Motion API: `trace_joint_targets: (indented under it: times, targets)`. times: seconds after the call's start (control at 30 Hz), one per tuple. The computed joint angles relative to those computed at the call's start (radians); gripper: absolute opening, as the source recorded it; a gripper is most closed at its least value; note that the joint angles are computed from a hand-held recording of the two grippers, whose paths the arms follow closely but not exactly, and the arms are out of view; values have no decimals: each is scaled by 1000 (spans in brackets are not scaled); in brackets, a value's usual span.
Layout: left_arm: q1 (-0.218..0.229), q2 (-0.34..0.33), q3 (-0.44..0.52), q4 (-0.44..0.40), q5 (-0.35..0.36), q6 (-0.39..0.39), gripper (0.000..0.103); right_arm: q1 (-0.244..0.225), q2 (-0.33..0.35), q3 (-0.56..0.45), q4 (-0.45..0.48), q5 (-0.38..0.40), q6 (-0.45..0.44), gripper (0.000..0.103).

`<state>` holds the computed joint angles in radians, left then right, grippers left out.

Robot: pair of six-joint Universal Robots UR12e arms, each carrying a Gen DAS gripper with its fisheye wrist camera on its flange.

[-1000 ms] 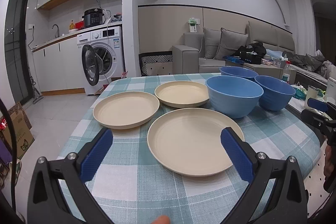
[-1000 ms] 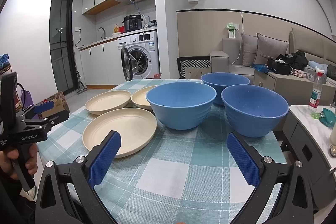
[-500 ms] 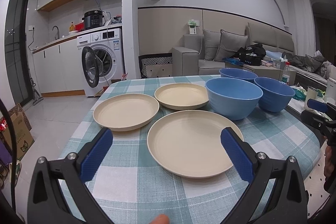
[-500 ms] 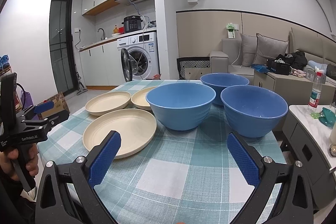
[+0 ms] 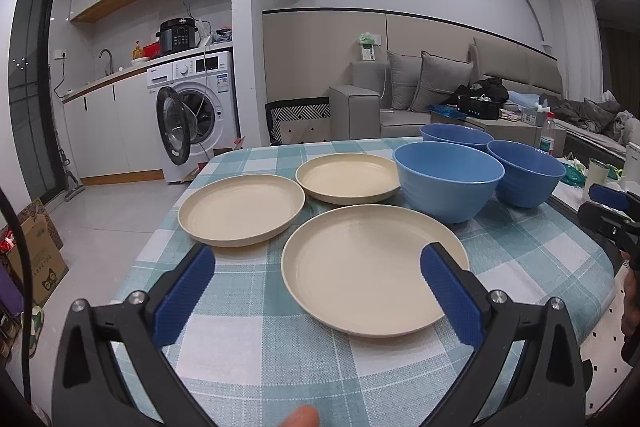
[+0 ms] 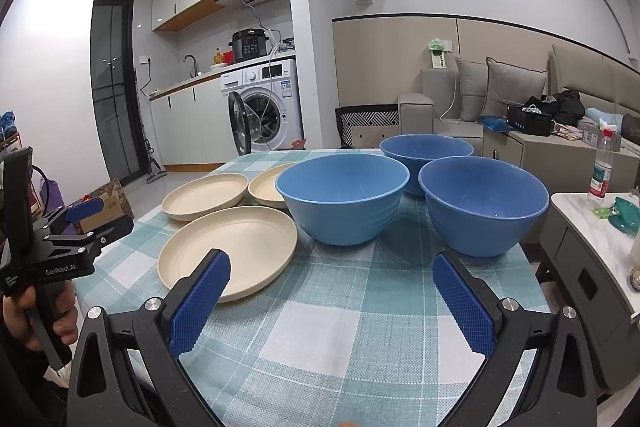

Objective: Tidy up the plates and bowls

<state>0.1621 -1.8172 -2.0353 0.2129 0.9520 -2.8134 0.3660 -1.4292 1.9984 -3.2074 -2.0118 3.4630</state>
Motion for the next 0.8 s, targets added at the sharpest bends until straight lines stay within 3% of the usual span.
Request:
trace_joint_targets:
  times: [0.37,0.8]
  targets:
    - [7,-3,-2,26,-24,-33,103,-1,-2,2,-14,6,4,103]
    - [2,7,-2,-21,-12,7,103,-5,-2,7,-47,27,-12,103]
